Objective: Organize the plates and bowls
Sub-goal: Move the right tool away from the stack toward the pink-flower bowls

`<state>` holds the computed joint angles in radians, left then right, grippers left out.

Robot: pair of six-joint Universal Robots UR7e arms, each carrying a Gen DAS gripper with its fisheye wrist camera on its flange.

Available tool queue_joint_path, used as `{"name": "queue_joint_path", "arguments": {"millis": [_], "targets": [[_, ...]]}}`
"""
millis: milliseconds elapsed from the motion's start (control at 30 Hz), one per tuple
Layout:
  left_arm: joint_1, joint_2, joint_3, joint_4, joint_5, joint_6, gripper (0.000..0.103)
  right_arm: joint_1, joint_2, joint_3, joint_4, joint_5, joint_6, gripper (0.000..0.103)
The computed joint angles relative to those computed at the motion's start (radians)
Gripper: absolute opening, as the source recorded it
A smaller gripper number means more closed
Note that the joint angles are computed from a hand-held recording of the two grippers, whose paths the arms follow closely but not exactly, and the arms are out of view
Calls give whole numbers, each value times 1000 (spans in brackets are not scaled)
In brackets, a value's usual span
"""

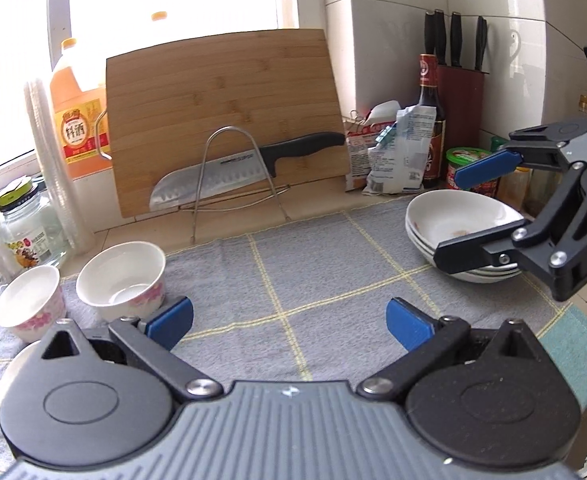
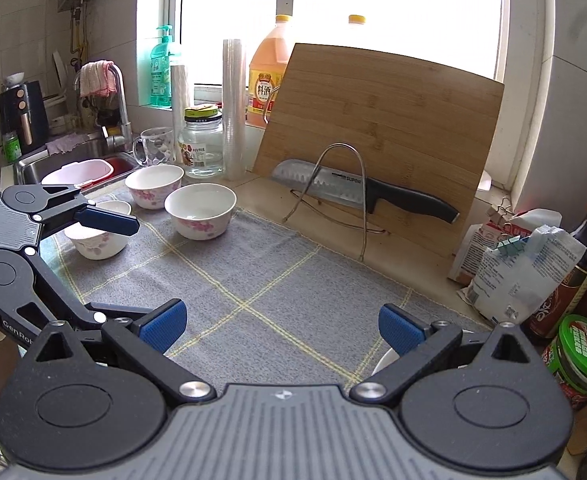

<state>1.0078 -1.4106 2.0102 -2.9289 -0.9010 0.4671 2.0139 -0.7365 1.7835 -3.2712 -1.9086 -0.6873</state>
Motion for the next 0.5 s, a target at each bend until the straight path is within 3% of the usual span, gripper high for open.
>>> {"name": "queue_joint_path", "arguments": {"millis": [267, 500], "targets": [[100, -84, -58, 159, -9, 54, 102, 73, 139, -83, 4, -84, 114, 103], [187, -124, -125, 255, -81, 119, 102, 126, 281, -192, 41, -133, 204, 103]]}}
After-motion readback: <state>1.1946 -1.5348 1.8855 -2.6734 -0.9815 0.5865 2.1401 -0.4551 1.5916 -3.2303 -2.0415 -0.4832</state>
